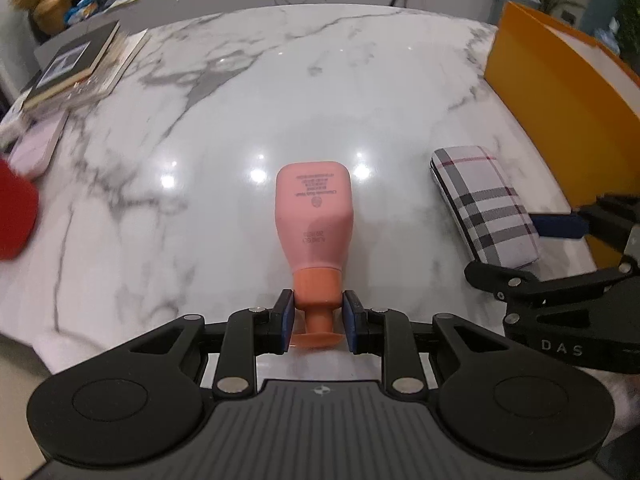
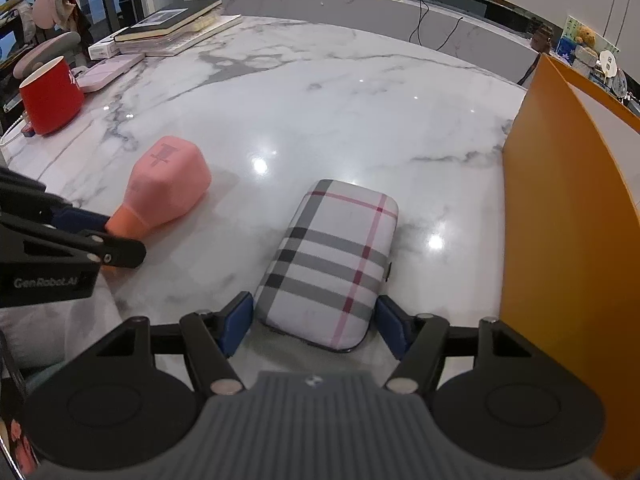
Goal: Organize rigid objects
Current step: 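Lift the pink bottle and plaid pencil case and carry both over the orange box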
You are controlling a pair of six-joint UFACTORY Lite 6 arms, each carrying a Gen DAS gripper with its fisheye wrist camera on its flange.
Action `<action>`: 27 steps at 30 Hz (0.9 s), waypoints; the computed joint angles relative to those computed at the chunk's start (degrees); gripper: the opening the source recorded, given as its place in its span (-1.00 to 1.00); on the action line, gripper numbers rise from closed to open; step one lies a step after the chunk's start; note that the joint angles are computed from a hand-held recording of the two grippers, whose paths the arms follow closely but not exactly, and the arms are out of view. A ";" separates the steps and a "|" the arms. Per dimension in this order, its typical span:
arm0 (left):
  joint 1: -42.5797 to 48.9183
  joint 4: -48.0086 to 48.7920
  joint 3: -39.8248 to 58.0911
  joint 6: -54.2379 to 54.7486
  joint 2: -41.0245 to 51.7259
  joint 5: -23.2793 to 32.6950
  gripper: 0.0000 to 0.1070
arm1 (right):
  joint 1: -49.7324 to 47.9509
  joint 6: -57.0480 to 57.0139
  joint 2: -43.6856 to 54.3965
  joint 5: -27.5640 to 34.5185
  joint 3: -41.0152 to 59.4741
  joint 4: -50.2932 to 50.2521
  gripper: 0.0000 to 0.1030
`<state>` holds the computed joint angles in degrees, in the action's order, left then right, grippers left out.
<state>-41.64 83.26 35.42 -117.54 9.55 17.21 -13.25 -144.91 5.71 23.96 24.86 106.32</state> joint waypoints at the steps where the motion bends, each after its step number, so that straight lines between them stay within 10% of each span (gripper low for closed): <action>1: -0.04 2.11 -0.39 -2.45 -0.24 0.04 -0.46 | -0.27 -0.06 0.02 0.31 -0.07 -0.15 0.31; 6: -1.16 14.48 -1.93 -15.34 -1.89 3.80 -0.17 | -2.02 -0.31 0.80 3.23 0.45 0.50 0.56; 10: -2.53 22.29 -1.72 -25.03 0.13 10.03 0.45 | -1.85 -1.61 3.18 5.20 1.90 4.05 0.61; 27: 1.80 36.99 4.29 -39.40 10.84 10.41 0.00 | 3.49 -14.86 11.08 7.68 5.08 25.74 0.60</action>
